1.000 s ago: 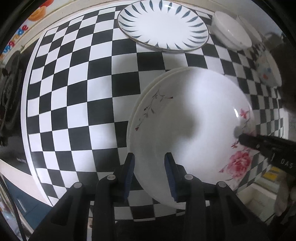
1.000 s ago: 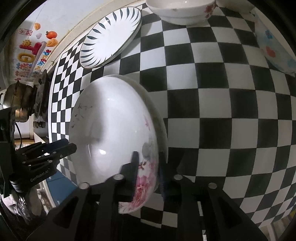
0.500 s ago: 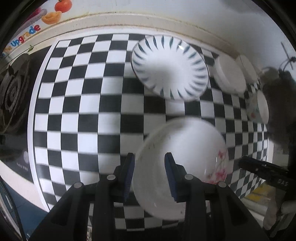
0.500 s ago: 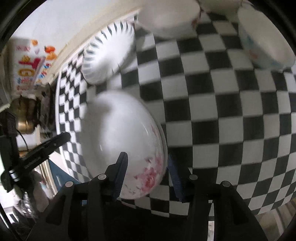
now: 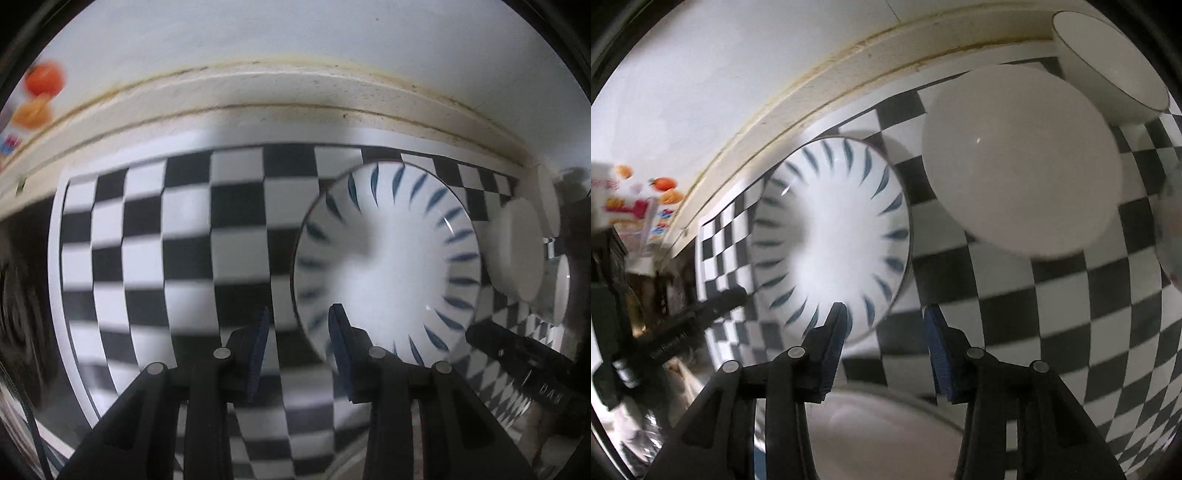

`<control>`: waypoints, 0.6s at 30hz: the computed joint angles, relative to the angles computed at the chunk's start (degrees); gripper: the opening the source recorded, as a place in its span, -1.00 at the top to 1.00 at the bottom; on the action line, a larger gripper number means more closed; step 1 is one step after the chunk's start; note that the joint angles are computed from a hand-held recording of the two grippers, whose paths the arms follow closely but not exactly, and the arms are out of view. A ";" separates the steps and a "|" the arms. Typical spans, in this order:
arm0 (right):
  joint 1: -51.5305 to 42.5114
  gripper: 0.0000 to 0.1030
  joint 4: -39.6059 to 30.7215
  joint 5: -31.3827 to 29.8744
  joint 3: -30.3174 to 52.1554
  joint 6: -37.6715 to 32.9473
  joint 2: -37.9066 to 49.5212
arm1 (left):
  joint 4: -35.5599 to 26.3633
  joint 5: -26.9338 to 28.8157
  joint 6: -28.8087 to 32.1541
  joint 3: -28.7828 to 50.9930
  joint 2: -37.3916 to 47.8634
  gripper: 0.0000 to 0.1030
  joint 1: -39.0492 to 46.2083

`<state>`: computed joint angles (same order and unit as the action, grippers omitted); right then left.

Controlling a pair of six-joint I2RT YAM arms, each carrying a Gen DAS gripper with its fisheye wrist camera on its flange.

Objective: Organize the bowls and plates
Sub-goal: 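Close both grippers on the rim of the blue-striped plate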

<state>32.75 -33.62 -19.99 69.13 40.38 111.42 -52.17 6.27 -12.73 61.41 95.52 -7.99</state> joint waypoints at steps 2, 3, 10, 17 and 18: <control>0.28 0.19 -0.07 1.23 1.23 0.96 1.95 | 0.10 -0.31 2.03 3.17 4.24 0.40 0.13; 0.69 0.21 0.33 1.64 1.65 1.36 2.73 | 0.25 -0.46 3.34 5.06 6.83 0.40 0.04; 1.17 0.66 0.84 3.23 4.58 3.76 7.45 | 0.92 1.92 8.23 11.03 15.27 0.46 -0.34; 1.25 0.75 3.46 4.48 3.22 3.64 7.29 | 2.71 2.15 9.11 7.45 12.26 0.58 0.58; 1.08 0.75 3.53 3.89 3.11 3.53 7.29 | 2.83 2.01 9.03 6.61 11.64 0.58 0.63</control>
<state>33.83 -30.09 -16.10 72.25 43.91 118.71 -49.34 8.28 -3.69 68.02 107.15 -7.36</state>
